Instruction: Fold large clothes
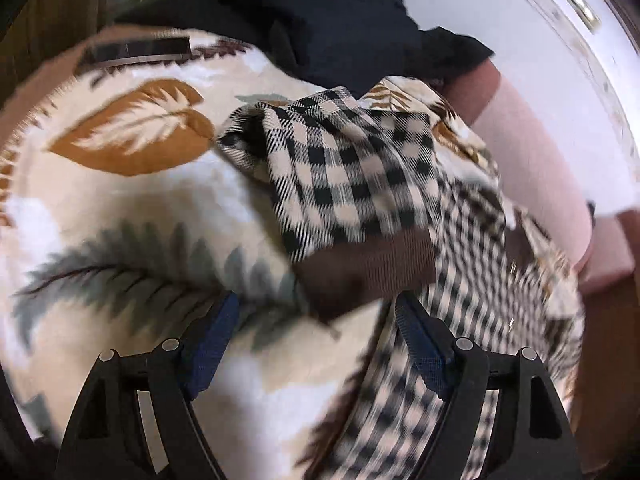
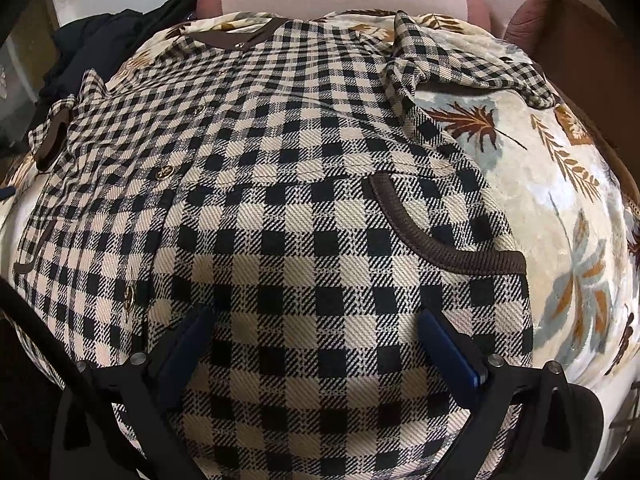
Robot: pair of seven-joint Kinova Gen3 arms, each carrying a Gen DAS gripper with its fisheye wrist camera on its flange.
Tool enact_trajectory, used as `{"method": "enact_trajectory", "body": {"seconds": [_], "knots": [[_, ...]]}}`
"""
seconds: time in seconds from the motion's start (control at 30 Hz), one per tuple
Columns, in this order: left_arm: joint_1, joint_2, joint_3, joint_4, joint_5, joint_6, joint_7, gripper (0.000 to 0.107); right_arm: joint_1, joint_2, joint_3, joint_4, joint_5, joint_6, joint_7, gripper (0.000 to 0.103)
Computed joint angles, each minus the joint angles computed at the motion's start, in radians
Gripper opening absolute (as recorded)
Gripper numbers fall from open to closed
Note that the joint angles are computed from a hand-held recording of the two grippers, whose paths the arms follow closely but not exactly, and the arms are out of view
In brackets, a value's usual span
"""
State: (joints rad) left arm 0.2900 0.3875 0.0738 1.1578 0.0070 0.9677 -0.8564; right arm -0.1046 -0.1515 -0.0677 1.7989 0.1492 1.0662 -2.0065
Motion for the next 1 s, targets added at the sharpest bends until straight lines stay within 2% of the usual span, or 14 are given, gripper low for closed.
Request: {"method": "enact_trajectory", "body": {"seconds": [0.03, 0.07, 0.1, 0.13, 0.17, 0.2, 0.27, 0.33, 0.53, 0.63, 0.77, 1.0], "knots": [[-0.015, 0.012, 0.004, -0.005, 0.021, -0.014, -0.003, 0.080, 0.000, 0.003, -0.004, -0.004, 0.004, 0.006, -0.006, 0.103], [-0.026, 0.022, 0.007, -0.011, 0.037, -0.017, -0.006, 0.075, -0.001, 0.006, -0.007, -0.009, 0.008, 0.013, -0.012, 0.103], [-0.038, 0.038, 0.011, -0.027, 0.054, -0.005, -0.009, 0.056, -0.002, 0.009, -0.007, -0.014, 0.009, 0.020, -0.015, 0.103], [-0.048, 0.049, 0.016, -0.044, 0.070, 0.012, -0.016, 0.041, -0.003, 0.014, -0.005, -0.023, 0.006, 0.032, -0.014, 0.103], [-0.065, 0.066, 0.026, -0.068, 0.095, 0.043, -0.033, 0.015, -0.003, 0.019, 0.000, -0.035, -0.003, 0.048, -0.009, 0.103], [-0.088, 0.075, 0.043, -0.080, 0.123, 0.060, -0.056, 0.006, -0.003, 0.021, 0.006, -0.048, -0.018, 0.065, -0.001, 0.102], [-0.099, 0.062, 0.037, -0.067, 0.147, 0.048, -0.080, 0.006, -0.007, 0.012, 0.007, -0.058, -0.030, 0.077, 0.017, 0.093], [-0.109, 0.029, 0.027, -0.042, 0.146, 0.018, -0.107, 0.006, -0.014, -0.009, -0.002, -0.063, -0.021, 0.087, 0.044, 0.088], [-0.119, -0.067, 0.002, 0.025, 0.107, -0.049, -0.146, 0.006, -0.079, -0.032, -0.118, -0.087, 0.133, 0.120, 0.027, 0.088], [-0.099, -0.096, -0.016, 0.044, 0.045, -0.061, -0.131, 0.006, -0.125, -0.003, -0.152, -0.118, 0.183, 0.139, 0.033, 0.088], [-0.040, -0.129, -0.039, 0.101, -0.089, -0.103, -0.068, 0.006, -0.185, 0.040, -0.172, -0.155, 0.243, 0.159, 0.039, 0.088], [0.039, -0.144, -0.041, 0.169, -0.265, -0.173, 0.028, 0.006, -0.263, 0.084, -0.165, -0.171, 0.285, 0.179, 0.009, 0.088]]}}
